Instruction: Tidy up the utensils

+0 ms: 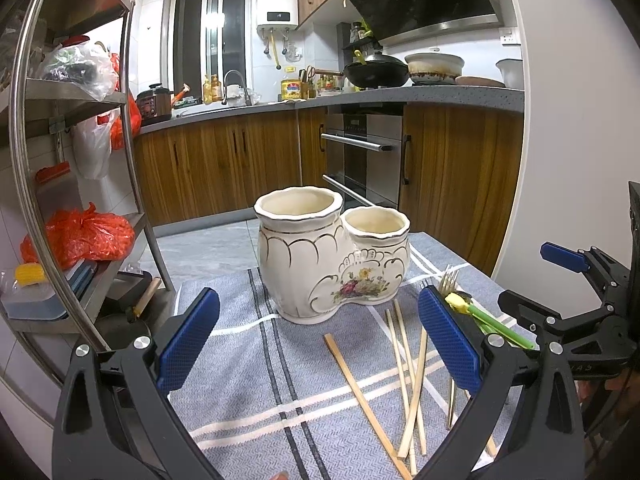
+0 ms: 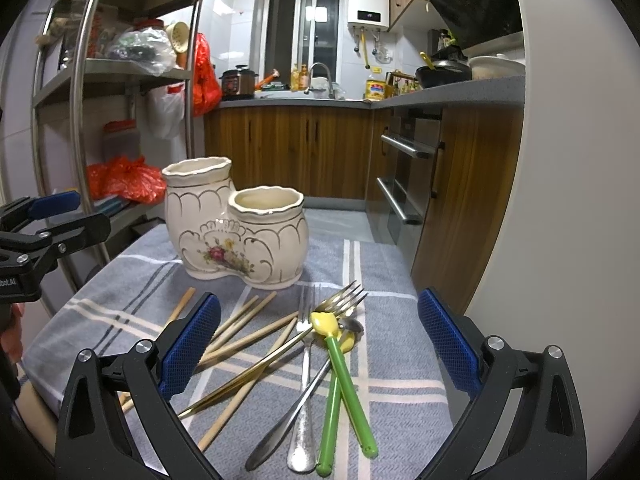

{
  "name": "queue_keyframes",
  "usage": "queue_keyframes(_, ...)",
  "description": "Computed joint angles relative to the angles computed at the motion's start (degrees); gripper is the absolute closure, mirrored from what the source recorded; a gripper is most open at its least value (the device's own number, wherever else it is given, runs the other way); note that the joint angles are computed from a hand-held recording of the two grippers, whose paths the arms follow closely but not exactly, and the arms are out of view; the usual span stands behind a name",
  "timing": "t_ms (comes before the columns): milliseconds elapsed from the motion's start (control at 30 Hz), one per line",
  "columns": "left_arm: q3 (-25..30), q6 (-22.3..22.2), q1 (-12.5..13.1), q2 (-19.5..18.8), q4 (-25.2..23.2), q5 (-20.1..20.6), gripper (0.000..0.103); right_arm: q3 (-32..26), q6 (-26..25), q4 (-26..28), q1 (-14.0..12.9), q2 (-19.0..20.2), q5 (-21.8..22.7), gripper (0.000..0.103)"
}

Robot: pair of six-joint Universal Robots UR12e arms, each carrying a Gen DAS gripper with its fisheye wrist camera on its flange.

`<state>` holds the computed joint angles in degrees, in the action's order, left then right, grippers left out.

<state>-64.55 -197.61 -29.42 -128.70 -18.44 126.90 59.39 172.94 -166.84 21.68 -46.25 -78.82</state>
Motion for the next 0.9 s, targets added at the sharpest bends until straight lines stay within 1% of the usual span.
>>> queue_keyframes(367, -0.3, 0.4, 0.0, 0.0, 0.5, -0.1, 0.005, 0.0, 0.0, 0.0, 0.0, 0.1, 0.0, 0.005)
queue_keyframes(567, 0.0, 0.2, 0.0, -0.1, 0.0, -0.3, 0.005, 0.0, 0.0, 0.0, -0.1, 0.1, 0.0, 0.005)
queue_keyframes(733, -0.4, 0.4, 0.2, 0.0, 0.5, -1.6, 0.005, 0.1, 0.0, 0.4, 0.0, -0.3, -0.1, 0.005)
queue_keyframes(833, -0.6, 1.1, 0.2, 0.0, 1.2, -2.2, 0.005, -0.2, 0.0, 0.2, -0.2, 0.6, 0.0, 0.005)
queue_keyframes(900, -0.6, 1.4, 0.3, -0.1, 0.8, -2.7, 0.005, -1.1, -0.2, 1.4, -0.3, 1.0, 0.2, 0.005)
